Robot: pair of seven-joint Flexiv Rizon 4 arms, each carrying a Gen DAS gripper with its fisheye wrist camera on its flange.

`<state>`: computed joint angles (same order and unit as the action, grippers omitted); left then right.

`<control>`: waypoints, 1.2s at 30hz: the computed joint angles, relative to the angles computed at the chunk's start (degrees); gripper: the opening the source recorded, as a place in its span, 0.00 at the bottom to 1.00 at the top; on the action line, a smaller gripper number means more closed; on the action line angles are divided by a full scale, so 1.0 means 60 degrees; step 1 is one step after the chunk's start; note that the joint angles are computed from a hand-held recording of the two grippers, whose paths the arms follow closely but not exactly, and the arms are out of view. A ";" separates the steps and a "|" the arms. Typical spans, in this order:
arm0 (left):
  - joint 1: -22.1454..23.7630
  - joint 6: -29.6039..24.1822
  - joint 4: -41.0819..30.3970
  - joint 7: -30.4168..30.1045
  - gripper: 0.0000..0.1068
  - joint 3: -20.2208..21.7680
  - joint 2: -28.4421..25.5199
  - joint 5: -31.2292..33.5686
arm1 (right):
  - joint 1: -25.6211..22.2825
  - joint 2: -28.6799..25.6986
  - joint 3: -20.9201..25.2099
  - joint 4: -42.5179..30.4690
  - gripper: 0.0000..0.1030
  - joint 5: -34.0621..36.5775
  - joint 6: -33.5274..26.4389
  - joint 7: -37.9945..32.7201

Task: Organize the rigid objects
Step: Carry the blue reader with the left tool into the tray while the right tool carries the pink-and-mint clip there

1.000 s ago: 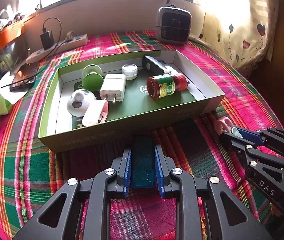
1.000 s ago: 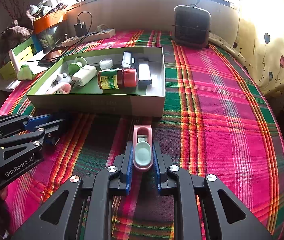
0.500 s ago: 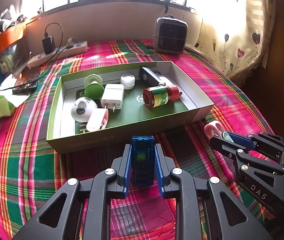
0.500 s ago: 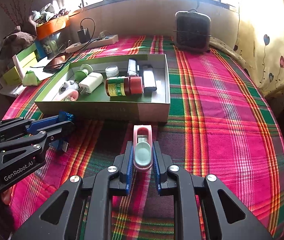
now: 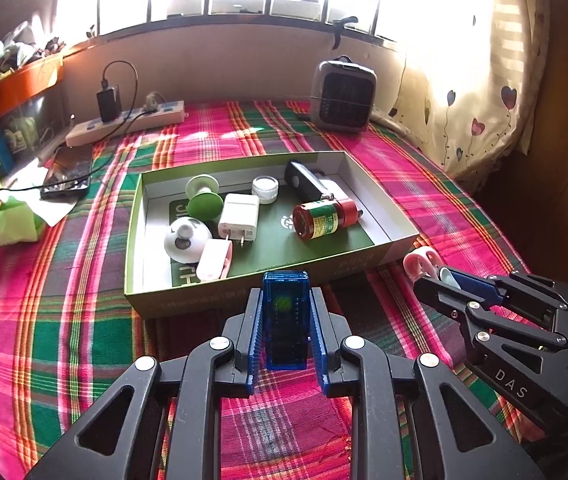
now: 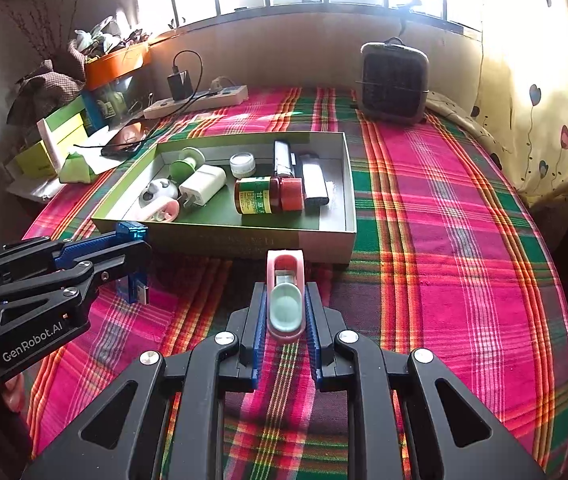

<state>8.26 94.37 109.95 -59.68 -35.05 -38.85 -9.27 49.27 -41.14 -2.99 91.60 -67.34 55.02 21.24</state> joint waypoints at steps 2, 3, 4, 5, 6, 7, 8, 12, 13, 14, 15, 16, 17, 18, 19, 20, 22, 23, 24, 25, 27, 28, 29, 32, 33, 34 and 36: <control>0.0144 0.0017 0.0041 0.0018 0.19 -0.0151 0.0004 0.0009 | 0.0010 0.0024 -0.0024 -0.0018 0.18 -0.0059 -0.0005 0.0026; 0.0237 0.0012 0.0053 0.0018 0.19 -0.0250 -0.0004 0.0004 | 0.0005 0.0039 -0.0038 -0.0021 0.18 -0.0107 0.0024 0.0067; 0.0303 0.0001 0.0040 0.0026 0.19 -0.0325 -0.0019 0.0004 | -0.0006 0.0053 -0.0052 -0.0025 0.18 -0.0159 0.0059 0.0110; 0.0327 0.0000 0.0020 0.0022 0.19 -0.0342 -0.0024 0.0001 | -0.0022 0.0067 -0.0060 -0.0034 0.18 -0.0199 0.0083 0.0133; 0.0334 0.0014 -0.0004 0.0014 0.19 -0.0340 -0.0028 0.0000 | -0.0036 0.0073 -0.0065 -0.0050 0.18 -0.0233 0.0095 0.0140; 0.0338 0.0013 -0.0043 0.0014 0.19 -0.0343 -0.0043 0.0001 | -0.0048 0.0071 -0.0067 -0.0082 0.18 -0.0250 0.0085 0.0114; 0.0363 0.0000 -0.0081 0.0015 0.19 -0.0366 -0.0061 -0.0005 | -0.0059 0.0065 -0.0063 -0.0118 0.18 -0.0247 0.0058 0.0067; 0.0374 -0.0091 -0.0266 0.0021 0.19 -0.0389 -0.0143 -0.0059 | -0.0139 0.0016 -0.0070 -0.0296 0.18 -0.0218 0.0104 -0.0123; 0.0383 -0.0150 -0.0330 0.0034 0.19 -0.0412 -0.0181 -0.0093 | -0.0149 -0.0005 -0.0082 -0.0354 0.18 -0.0203 0.0102 -0.0190; 0.0381 -0.0209 -0.0400 0.0054 0.19 -0.0424 -0.0220 -0.0133 | -0.0155 -0.0033 -0.0094 -0.0419 0.18 -0.0174 0.0087 -0.0259; 0.0337 -0.0249 -0.0468 0.0066 0.19 -0.0384 -0.0244 -0.0176 | -0.0168 -0.0061 -0.0108 -0.0485 0.18 -0.0143 0.0092 -0.0322; 0.0276 -0.0277 -0.0545 0.0082 0.19 -0.0324 -0.0267 -0.0216 | -0.0185 -0.0091 -0.0125 -0.0551 0.18 -0.0117 0.0125 -0.0376; 0.0213 -0.0322 -0.0624 0.0101 0.19 -0.0264 -0.0289 -0.0260 | -0.0208 -0.0120 -0.0145 -0.0610 0.18 -0.0094 0.0176 -0.0431; 0.0155 -0.0372 -0.0699 0.0121 0.19 -0.0210 -0.0312 -0.0311 | -0.0230 -0.0146 -0.0163 -0.0664 0.18 -0.0060 0.0223 -0.0489; 0.0115 -0.0391 -0.0762 0.0148 0.19 -0.0180 -0.0343 -0.0360 | -0.0250 -0.0186 -0.0184 -0.0739 0.18 -0.0020 0.0267 -0.0566; 0.0062 -0.0428 -0.0844 0.0182 0.19 -0.0136 -0.0378 -0.0405 | -0.0271 -0.0230 -0.0208 -0.0820 0.18 0.0025 0.0312 -0.0657; -0.0068 -0.0531 -0.1004 0.0229 0.19 -0.0020 -0.0437 -0.0519 | -0.0318 -0.0336 -0.0251 -0.1007 0.18 0.0162 0.0408 -0.0868; -0.0137 -0.0571 -0.1085 0.0269 0.19 0.0041 -0.0473 -0.0566 | -0.0336 -0.0389 -0.0294 -0.1097 0.18 0.0208 0.0485 -0.0945; -0.0222 -0.0639 -0.1174 0.0284 0.19 0.0124 -0.0500 -0.0633 | -0.0353 -0.0431 -0.0342 -0.1170 0.18 0.0248 0.0574 -0.0993; -0.0254 -0.0689 -0.1243 0.0319 0.19 0.0136 -0.0541 -0.0704 | -0.0372 -0.0472 -0.0399 -0.1230 0.18 0.0275 0.0689 -0.1003; -0.0382 -0.0755 -0.1382 0.0376 0.19 0.0239 -0.0611 -0.0823 | -0.0430 -0.0569 -0.0523 -0.1358 0.18 0.0298 0.1015 -0.0965; -0.0435 -0.0804 -0.1451 0.0399 0.19 0.0275 -0.0650 -0.0890 | -0.0471 -0.0635 -0.0562 -0.1438 0.18 0.0355 0.1174 -0.0992; -0.0486 -0.0846 -0.1514 0.0436 0.19 0.0306 -0.0689 -0.0945 | -0.0518 -0.0718 -0.0581 -0.1542 0.18 0.0464 0.1305 -0.1080; -0.0620 -0.0939 -0.1681 0.0553 0.19 0.0379 -0.0786 -0.1101 | -0.0612 -0.0969 -0.0652 -0.1873 0.18 0.0914 0.1568 -0.1453; -0.0697 -0.0986 -0.1752 0.0574 0.19 0.0453 -0.0814 -0.1147 | -0.0616 -0.1037 -0.0695 -0.1963 0.18 0.1064 0.1641 -0.1533; -0.0759 -0.1041 -0.1811 0.0594 0.19 0.0512 -0.0840 -0.1200 | -0.0633 -0.1109 -0.0736 -0.2048 0.18 0.1216 0.1743 -0.1609; -0.0874 -0.1144 -0.1920 0.0637 0.19 0.0621 -0.0887 -0.1306 | -0.0635 -0.1245 -0.0798 -0.2224 0.18 0.1536 0.1849 -0.1845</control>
<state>3.01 87.50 98.43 -55.86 -31.33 -44.17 -17.11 45.46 -48.61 -7.78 78.25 -58.13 66.12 10.17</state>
